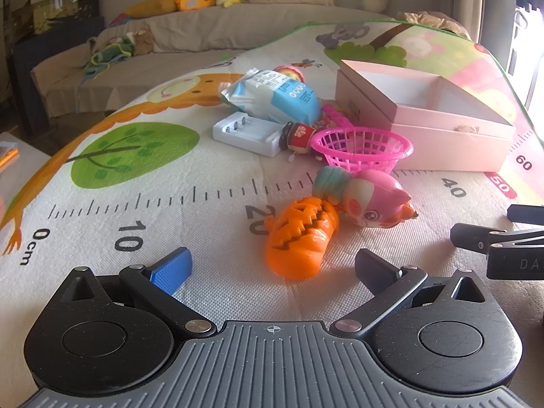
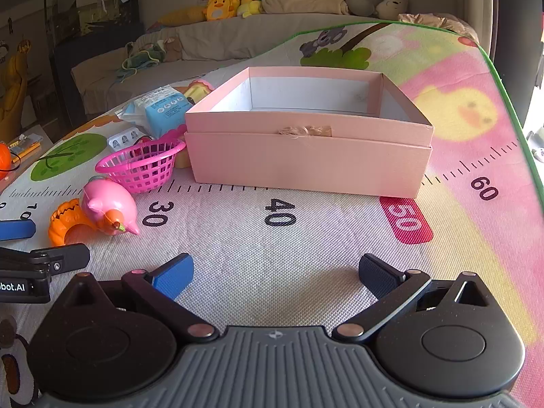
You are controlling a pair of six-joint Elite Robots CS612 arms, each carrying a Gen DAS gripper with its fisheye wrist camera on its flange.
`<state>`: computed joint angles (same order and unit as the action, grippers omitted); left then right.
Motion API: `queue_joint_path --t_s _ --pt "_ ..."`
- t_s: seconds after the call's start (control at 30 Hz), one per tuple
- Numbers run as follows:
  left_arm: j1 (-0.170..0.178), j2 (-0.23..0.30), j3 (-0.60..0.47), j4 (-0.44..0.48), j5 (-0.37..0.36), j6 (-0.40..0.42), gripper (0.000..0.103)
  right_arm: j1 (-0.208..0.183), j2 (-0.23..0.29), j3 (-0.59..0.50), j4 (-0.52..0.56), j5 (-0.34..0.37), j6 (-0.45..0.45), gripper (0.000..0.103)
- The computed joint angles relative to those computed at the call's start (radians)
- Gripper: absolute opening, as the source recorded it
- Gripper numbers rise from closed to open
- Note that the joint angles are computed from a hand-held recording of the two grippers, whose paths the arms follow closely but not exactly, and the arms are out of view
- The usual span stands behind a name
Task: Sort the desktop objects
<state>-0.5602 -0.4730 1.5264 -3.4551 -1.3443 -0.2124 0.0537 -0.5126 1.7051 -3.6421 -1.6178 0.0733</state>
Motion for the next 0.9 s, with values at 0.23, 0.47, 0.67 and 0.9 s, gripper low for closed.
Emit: queue_joint_path --t_s 0.23,0.47,0.67,0.9 --pt "-0.001 0.002 -0.009 0.019 0.002 0.001 0.103 0.0 0.0 0.0 0.0 0.0 0.0 0.103" --pt "0.007 -0.005 -0.006 0.033 -0.029 0.021 0.103 0.0 -0.002 0.0 0.007 0.001 -0.004 0.103" --pt "0.002 0.0 -0.008 0.019 -0.012 0.002 0.103 0.002 -0.019 -0.003 0.074 -0.003 0.008 0.103" --pt "0.005 -0.002 -0.009 0.027 -0.026 0.006 0.103 0.014 -0.026 -0.013 0.123 -0.044 0.039 0.103"
